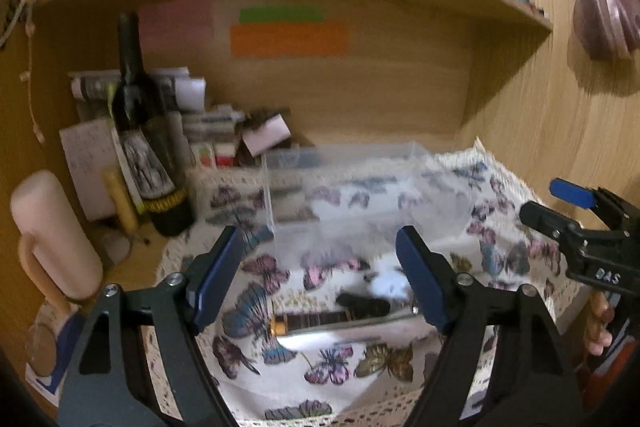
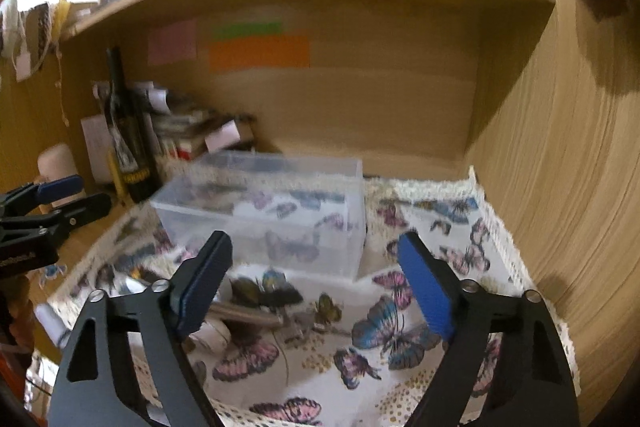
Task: Organize rigid objects
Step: 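Lower the left tool onto the white handheld device and close on it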
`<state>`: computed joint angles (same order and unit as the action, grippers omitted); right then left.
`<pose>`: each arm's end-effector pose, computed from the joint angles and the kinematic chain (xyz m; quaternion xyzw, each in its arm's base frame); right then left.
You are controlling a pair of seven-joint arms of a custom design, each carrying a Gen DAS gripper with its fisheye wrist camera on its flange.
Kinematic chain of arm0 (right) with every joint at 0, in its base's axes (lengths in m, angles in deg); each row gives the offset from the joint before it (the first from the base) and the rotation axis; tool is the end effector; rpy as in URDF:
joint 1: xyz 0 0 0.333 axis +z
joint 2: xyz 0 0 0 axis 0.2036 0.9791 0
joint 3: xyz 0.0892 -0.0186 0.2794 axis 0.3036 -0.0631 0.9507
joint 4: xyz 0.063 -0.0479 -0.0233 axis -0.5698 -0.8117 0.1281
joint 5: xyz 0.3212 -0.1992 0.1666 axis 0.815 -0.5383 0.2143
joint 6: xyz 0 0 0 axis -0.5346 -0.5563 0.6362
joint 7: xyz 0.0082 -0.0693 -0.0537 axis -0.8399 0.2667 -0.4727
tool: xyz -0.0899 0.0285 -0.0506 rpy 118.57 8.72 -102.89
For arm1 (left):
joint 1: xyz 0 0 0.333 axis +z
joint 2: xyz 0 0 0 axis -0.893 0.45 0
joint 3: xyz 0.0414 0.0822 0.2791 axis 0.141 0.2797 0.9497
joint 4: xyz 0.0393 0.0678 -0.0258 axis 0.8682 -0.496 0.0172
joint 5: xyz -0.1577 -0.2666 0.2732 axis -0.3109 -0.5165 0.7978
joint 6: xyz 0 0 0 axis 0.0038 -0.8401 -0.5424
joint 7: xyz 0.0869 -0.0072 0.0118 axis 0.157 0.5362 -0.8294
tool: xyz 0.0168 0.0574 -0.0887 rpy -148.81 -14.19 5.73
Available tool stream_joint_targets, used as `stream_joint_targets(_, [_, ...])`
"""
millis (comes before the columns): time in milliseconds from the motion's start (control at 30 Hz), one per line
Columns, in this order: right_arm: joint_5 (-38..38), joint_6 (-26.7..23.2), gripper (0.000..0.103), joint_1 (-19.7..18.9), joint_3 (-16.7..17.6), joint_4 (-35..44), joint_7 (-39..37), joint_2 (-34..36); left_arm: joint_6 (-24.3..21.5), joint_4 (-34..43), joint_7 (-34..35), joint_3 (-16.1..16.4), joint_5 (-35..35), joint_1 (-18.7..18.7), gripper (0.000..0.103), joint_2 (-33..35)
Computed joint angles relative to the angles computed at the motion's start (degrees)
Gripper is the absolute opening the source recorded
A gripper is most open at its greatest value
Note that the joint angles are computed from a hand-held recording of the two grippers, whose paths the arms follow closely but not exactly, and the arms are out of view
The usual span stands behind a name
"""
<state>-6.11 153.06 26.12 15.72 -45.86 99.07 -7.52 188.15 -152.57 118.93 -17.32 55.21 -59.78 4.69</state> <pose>0.6525 0.1207 0.4946 -0.6214 0.6106 -0.3443 0.3501 0.6983 -0.1575 0.4707 -0.5121 0.6956 -0.4202 0.2780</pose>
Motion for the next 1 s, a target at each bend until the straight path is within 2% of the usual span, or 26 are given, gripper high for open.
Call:
stream_joint_targets(133, [7.29,-2.39,0.079,-2.38,2.82,-0.77,-7.33,0.58,-3.84,0.11,1.32,-0.1,0.14,-0.33,0.078,0.89])
stream_joint_targets(300, [11.9,-5.06,0.079,-2.82,3.41,-1.41,-10.78,0.68,-9.38,1.0,3.99,-0.66,-2.22,-0.82,0.078,2.13])
stream_joint_targets(400, [14.33,-6.15,0.079,-3.36,3.9,-2.13,-12.89,0.42,-12.47,1.5,5.02,0.31,-2.94,-2.47,0.078,2.57])
stream_joint_targets(533, [16.5,-6.71,0.079,-3.8,4.25,-3.02,-14.73,0.11,-14.25,2.24,5.71,1.47,-3.61,-4.61,0.078,3.17])
stream_joint_targets(633, [19.69,-6.91,0.079,-4.62,5.2,-3.58,-17.47,0.05,-15.77,4.55,4.88,2.9,-2.46,-6.84,0.078,4.9])
stream_joint_targets(767, [25.37,-7.35,0.079,-5.77,6.79,-3.78,-22.83,0.4,-16.62,7.59,1.57,6.81,2.99,-11.15,0.079,7.09])
stream_joint_targets(900, [30.41,-8.77,0.079,-6.42,7.95,-2.91,-28.21,1.24,-17.68,8.51,0.83,8.29,6.93,-12.23,0.079,7.68])
stream_joint_targets(1000, [34.17,-10.02,0.079,-6.92,8.76,-1.79,-31.77,2.07,-20.09,8.34,2.78,6.69,6.31,-10.36,0.081,7.21])
